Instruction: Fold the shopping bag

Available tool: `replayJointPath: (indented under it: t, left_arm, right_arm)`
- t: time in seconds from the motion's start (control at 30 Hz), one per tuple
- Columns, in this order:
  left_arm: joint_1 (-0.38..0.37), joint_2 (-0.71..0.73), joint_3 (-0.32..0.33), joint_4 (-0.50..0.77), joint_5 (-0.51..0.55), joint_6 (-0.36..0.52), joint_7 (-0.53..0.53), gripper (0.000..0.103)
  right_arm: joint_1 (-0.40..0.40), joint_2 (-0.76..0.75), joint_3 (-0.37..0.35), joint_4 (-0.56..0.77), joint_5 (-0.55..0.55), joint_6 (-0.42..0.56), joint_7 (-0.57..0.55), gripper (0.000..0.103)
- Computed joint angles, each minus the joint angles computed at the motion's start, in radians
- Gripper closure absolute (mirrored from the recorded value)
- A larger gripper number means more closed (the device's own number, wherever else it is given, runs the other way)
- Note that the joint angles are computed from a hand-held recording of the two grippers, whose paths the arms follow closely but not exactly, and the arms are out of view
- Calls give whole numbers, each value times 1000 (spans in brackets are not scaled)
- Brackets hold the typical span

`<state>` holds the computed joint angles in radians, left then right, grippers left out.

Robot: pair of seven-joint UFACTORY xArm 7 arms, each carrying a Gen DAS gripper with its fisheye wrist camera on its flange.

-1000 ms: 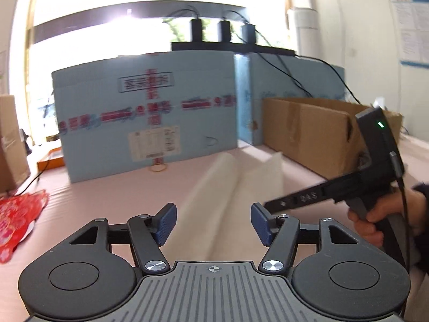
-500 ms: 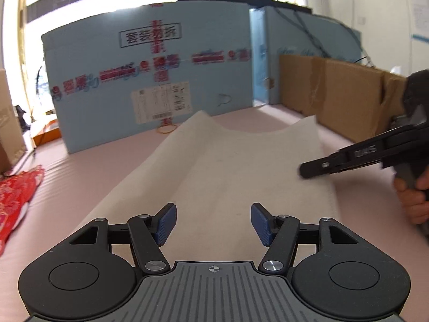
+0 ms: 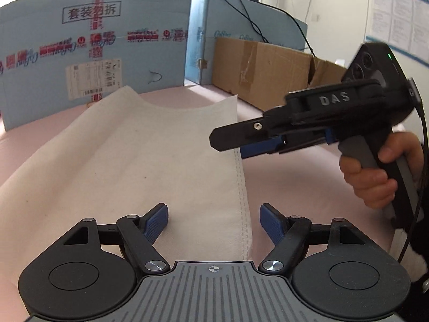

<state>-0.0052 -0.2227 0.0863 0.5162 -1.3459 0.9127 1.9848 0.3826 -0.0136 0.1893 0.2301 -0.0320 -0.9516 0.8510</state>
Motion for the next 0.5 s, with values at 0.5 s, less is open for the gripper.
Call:
replayJointPath:
  t: [0.5]
  left_arm:
    - [131,120,-5,107,-22,148,-262,28]
  right_arm:
    - [-60,78,-14,24,-155,-139,211,56]
